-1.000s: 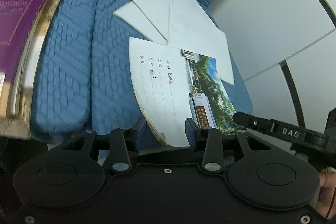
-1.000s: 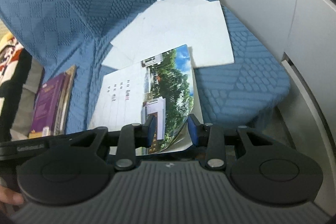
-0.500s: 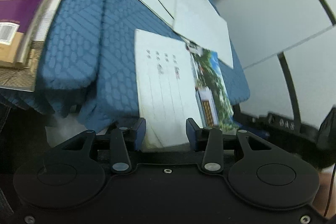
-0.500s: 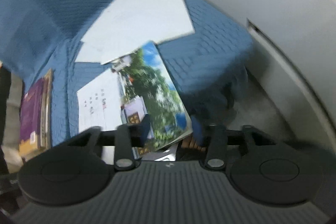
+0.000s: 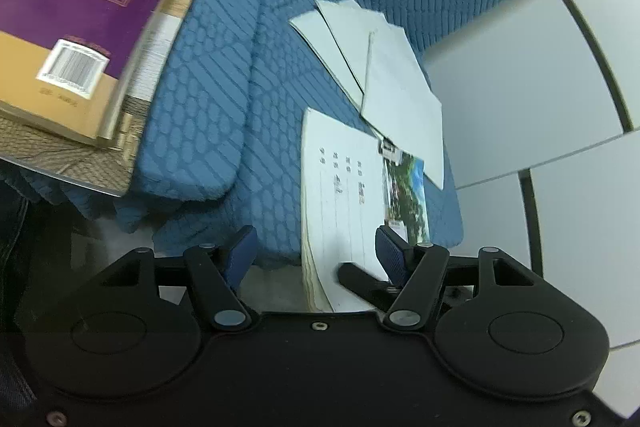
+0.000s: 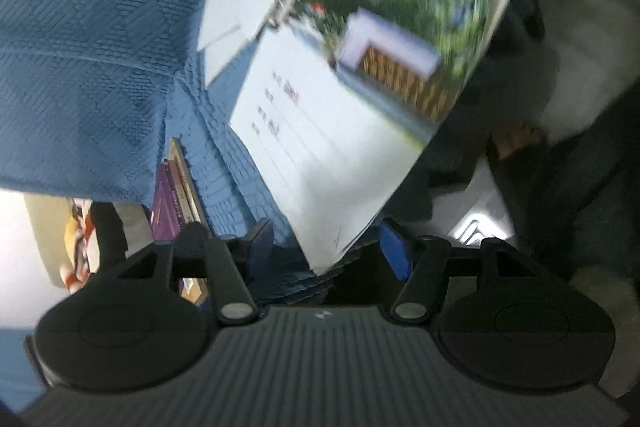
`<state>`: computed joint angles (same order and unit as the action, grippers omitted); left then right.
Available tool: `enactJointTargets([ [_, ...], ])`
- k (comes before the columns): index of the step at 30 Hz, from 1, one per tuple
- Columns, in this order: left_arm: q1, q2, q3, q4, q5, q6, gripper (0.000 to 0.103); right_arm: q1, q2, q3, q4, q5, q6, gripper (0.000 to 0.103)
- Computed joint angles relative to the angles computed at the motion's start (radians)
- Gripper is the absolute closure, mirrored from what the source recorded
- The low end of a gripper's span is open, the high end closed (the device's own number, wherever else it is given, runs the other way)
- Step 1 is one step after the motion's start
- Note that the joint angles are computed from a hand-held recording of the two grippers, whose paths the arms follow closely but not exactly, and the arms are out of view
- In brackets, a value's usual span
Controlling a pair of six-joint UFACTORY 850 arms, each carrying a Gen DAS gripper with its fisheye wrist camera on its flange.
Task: Organize objects
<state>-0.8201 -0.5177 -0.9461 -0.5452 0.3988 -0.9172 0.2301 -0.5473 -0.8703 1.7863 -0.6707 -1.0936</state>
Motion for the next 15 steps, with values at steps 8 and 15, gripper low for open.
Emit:
enactJointTargets([
  [8,0.0,0.031,0.068,-0.01,0.071,-0.054,0.038,0.062,-0.039,0.007,0.175,0.022,-0.019,0.066],
  [15,0.007,0.024,0.093,0.094,0.114,-0.2,0.037,0.037,0.01,0.031,0.12,0.056,-0.065,0.089],
])
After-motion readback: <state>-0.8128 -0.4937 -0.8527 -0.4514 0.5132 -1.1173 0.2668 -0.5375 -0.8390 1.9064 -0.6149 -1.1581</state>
